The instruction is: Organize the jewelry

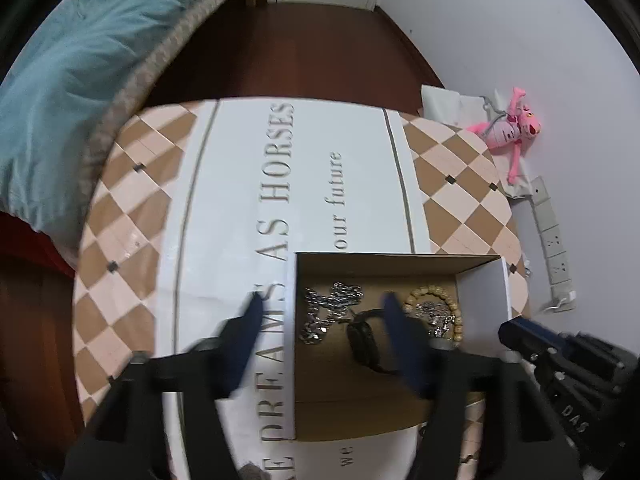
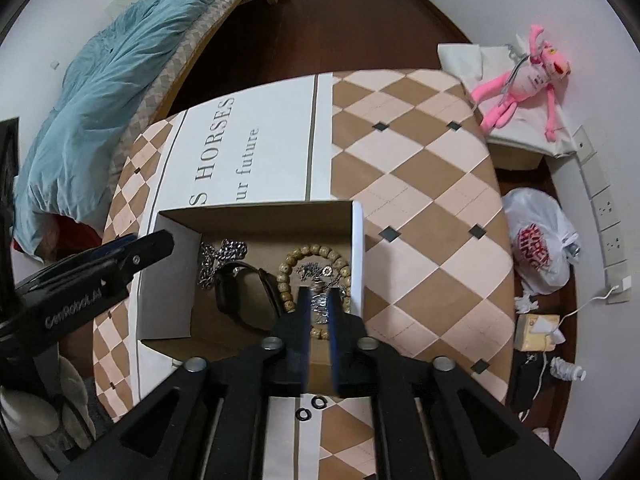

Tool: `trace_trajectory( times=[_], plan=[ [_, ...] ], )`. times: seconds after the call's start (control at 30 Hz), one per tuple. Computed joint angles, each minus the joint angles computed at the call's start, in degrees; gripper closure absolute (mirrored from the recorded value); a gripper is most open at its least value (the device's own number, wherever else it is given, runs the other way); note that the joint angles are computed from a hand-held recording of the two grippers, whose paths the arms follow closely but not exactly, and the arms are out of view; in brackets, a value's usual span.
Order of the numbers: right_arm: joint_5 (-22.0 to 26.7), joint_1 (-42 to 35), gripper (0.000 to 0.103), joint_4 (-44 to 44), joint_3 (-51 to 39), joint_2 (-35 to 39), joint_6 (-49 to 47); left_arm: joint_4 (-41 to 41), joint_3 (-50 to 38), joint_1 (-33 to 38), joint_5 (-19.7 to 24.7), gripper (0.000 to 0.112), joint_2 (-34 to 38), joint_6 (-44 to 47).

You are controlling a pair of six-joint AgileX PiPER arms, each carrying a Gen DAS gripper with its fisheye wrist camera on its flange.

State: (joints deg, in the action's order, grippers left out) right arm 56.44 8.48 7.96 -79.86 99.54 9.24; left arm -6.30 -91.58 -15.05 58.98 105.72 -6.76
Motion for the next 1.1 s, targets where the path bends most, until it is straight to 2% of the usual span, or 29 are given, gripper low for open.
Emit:
trace_trajectory(
  times=[0.03, 0.1, 0.17, 0.2, 0.23, 0.3, 0.5, 0.87, 1.1],
  plan=[
    [-0.06, 0.06, 0.063, -0.16, -0.07, -0.18, 0.24, 0.67, 0.44, -0.11, -0.30, 0.035, -0.46, -0.47],
    [-0.33, 0.85, 0.049, -2.23, 0.35, -0.88, 1.70, 3.20, 1.68, -0.79, -0.71, 0.028, -1.65, -2.16],
    [-0.59, 2.09, 0.047, -5.60, 1.21, -1.61, 4.10, 5.94, 2.77, -1.53, -1.22, 0.022, -2.65, -4.03],
    [-0.55, 2.88, 0.042, -7.78, 1.72, -1.97, 5.71, 8.02, 3.99, -2.20, -2.00, 0.018, -3.64, -5.25],
    [-0.64, 3.45, 0.029, -9.31, 2.11, -2.16, 6.77, 9.24, 4.77, -2.48, -2.58, 0.017, -4.18, -5.93],
    [-0.90, 5.20, 0.013, -13.98, 3.63, -2.89, 10.01, 13.00, 8.06, -3.80, -5.06, 0.016, -6.39, -8.02],
    [-1.95, 6.30, 0.005, -16.72, 8.18, -4.93, 13.50, 17.10, 13.55, -5.62, -7.32, 0.014, -9.24, -11.96],
    [-1.55, 8.81, 0.004, -21.73, 11.68, -10.88, 18.87, 19.04, 17.93, -8.37, -7.63, 0.013, -15.11, -15.71],
    [1.12, 12.05, 0.004, -25.92, 13.44, -18.89, 23.43, 21.08, 19.03, -10.84, -6.10, 0.013, -21.69, -18.42]
  ],
)
